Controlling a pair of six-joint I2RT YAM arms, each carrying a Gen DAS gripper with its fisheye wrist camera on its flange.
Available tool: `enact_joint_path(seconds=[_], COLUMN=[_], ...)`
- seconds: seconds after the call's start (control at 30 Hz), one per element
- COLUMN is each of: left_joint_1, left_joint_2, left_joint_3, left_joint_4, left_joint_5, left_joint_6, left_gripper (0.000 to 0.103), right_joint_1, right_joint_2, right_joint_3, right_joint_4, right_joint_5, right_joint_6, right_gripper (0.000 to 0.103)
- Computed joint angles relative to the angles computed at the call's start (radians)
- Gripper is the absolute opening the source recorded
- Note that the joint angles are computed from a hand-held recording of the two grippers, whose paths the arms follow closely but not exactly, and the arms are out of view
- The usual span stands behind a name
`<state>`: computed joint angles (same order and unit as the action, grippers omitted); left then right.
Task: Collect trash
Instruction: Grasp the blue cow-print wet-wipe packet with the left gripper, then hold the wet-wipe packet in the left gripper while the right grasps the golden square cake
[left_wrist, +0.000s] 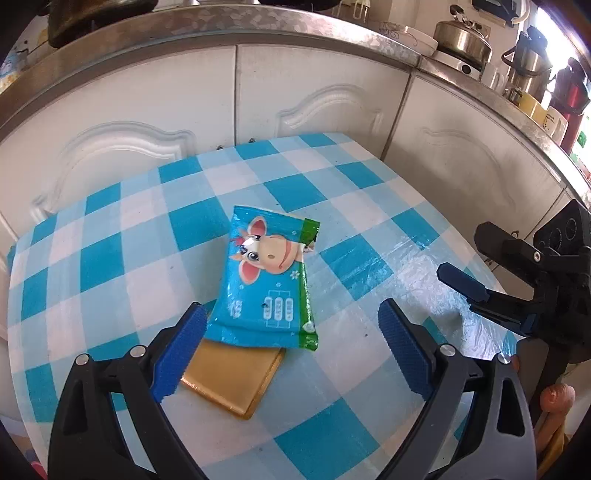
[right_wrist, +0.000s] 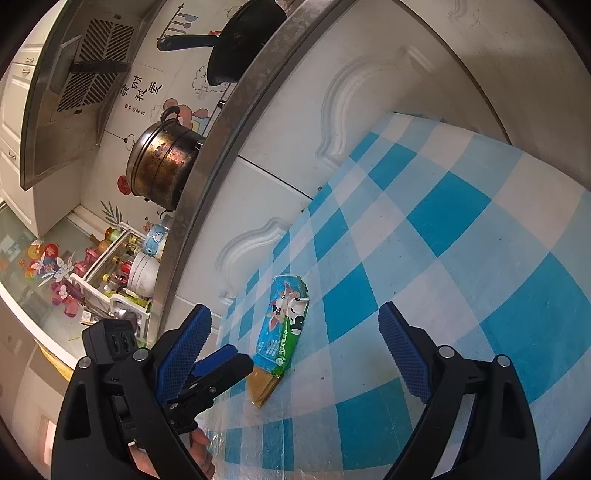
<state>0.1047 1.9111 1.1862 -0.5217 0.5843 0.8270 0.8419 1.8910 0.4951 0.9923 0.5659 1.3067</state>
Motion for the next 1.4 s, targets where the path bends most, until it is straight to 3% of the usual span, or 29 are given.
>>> enact_joint_path(seconds=[0.3, 0.53, 0.67, 0.87, 1.2, 1.4], left_joint_1=[-0.110, -0.126, -0.123, -0.109, -0.077, 0.008], left_joint_2=[0.139, 0.179, 0.184, 0.191, 0.186, 0.176], left_joint_3=[0.096, 0.115, 0.108, 0.125, 0.123, 0.131], left_joint_4=[0.094, 0.144, 0.176, 0.179, 0.179, 0.173], left_joint_5=[-0.170, -0.199, -0.202, -0.180, -0.149, -0.084], left_joint_6=[-0.046, -0.084, -0.120, -0.151, -0.204, -0.255], left_gripper=[0.094, 0.094, 0.077, 0.060, 0.055, 0.055], right_joint_1=[-0.002, -0.007, -0.007, -0.009, -0.020, -0.020], right_joint_2=[-0.003, -0.001, -0.001, 0.007, 0.007, 0.005], right_joint_3=[-0.020, -0.024, -0.019, -0.011, 0.027, 0.095], right_joint_4=[0.031, 0.037, 0.030, 0.028, -0.041, -0.166], right_joint_5=[0.004, -0.009, -0.015, -0.027, -0.068, -0.102], right_joint_6=[0.003, 0.004, -0.004, -0.007, -0.021, -0.058], right_gripper=[0.091, 0.091, 0.091, 0.091, 0.091, 0.091])
